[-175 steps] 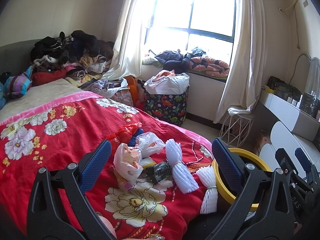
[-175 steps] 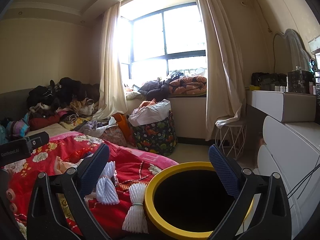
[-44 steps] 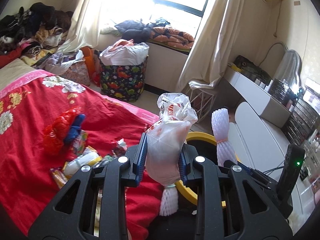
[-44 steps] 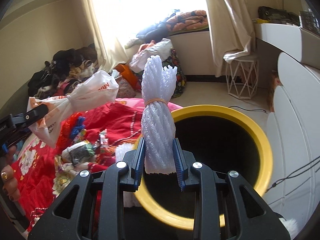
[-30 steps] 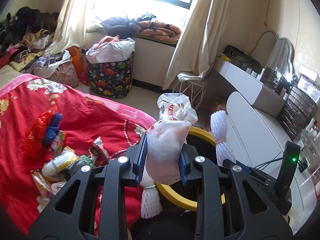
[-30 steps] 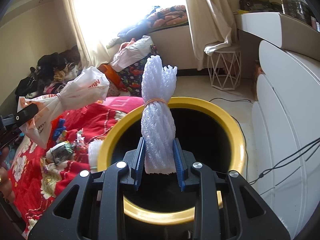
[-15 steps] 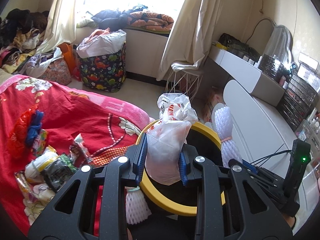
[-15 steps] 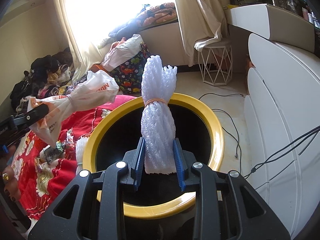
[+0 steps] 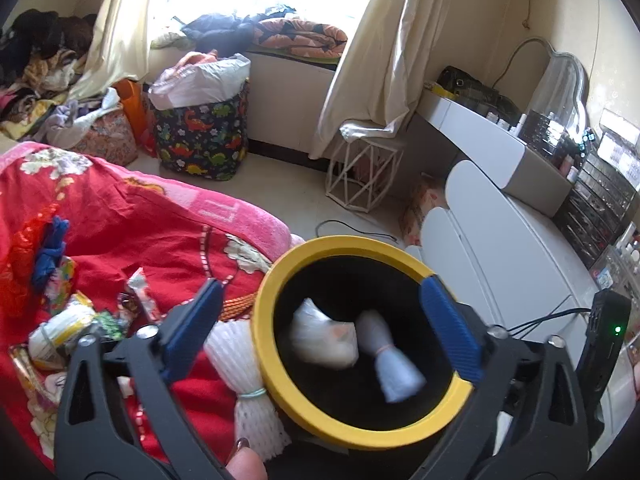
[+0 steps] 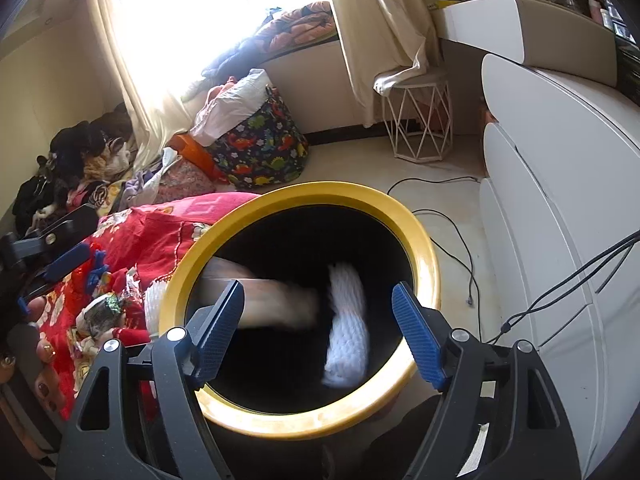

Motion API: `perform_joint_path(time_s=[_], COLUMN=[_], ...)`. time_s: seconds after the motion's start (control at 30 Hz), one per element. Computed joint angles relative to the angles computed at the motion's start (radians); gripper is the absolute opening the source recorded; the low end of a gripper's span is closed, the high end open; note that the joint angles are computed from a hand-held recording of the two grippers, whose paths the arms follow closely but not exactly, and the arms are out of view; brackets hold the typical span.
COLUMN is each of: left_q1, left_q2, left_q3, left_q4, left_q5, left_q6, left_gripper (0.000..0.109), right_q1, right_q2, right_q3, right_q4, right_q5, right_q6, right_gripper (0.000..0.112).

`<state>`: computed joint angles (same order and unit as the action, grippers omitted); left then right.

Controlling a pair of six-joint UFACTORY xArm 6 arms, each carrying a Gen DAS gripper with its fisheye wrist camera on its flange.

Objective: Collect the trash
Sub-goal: 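Carry both held items over the yellow bin and open both tools, then grasp second white foam net with right tool while left tool grasps red plastic bag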

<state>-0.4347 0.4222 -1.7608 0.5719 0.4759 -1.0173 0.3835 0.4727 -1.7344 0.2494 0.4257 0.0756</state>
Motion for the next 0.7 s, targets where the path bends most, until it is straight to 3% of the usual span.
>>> perform_joint_path(time_s=[0.33,0.7], left_q1=[0.014,0.060], left_q2=[-0.119,-0.269], left_q3=[0.127,0.286], left_q4=[0.205,0.370], left_q5=[0.014,0.038], left_q6=[-0.187,-0.374], left_gripper=[0.092,0.092], right_q1=[0.049,0.140], right_q2=[-0.037,-0.035], right_q3=[0.030,-0.007], right_q4=[0.084,0.164], right_q5=[-0.045,0.022], right_q6=[-0.130,-0.297], right_gripper=[0.076,0.076])
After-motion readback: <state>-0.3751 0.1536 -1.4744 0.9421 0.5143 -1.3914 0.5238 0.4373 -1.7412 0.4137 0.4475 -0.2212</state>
